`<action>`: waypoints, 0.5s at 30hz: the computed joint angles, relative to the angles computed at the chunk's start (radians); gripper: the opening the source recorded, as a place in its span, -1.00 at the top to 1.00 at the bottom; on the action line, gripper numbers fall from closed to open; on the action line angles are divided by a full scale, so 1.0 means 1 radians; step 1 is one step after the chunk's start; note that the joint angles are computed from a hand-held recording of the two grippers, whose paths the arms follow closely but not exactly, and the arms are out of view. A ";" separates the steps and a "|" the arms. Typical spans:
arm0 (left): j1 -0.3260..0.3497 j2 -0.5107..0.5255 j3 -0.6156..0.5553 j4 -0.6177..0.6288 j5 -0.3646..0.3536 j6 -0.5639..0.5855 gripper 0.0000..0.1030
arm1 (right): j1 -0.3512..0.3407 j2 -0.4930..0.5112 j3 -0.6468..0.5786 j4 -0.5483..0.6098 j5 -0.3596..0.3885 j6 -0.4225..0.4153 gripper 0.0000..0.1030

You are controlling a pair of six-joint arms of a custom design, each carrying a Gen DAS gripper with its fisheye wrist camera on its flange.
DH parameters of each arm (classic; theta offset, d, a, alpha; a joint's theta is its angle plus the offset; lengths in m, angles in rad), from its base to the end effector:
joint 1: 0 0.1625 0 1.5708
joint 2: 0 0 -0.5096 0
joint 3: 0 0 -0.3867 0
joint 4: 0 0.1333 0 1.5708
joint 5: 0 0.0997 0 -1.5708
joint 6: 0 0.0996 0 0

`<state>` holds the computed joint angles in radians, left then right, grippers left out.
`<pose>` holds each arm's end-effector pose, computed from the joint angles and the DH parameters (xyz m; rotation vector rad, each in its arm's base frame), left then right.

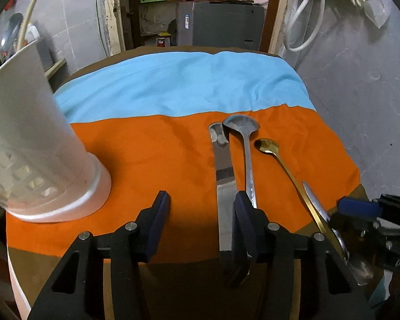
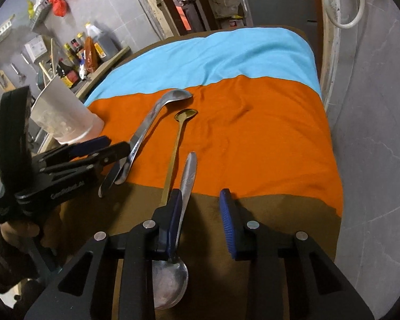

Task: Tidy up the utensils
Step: 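Move the left gripper to the silver knife while the right gripper moves to a silver fork, then close the left gripper on the knife handle while the right gripper closes on the fork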

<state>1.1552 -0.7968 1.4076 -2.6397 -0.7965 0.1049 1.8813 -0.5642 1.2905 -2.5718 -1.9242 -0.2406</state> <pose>-0.1349 -0.8083 0.2854 0.3901 2.3361 -0.6918 0.3511 -0.7706 0.1153 0.6883 -2.6858 0.4002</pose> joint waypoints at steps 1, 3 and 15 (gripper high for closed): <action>0.002 0.003 -0.008 0.005 -0.003 0.003 0.12 | 0.003 0.002 -0.002 0.006 -0.005 -0.007 0.47; 0.004 0.011 -0.022 0.013 -0.006 0.014 0.14 | 0.009 0.010 -0.012 0.019 -0.028 -0.016 0.47; 0.008 0.085 -0.161 0.170 -0.003 0.017 0.72 | 0.044 0.038 -0.030 0.038 -0.168 -0.054 0.80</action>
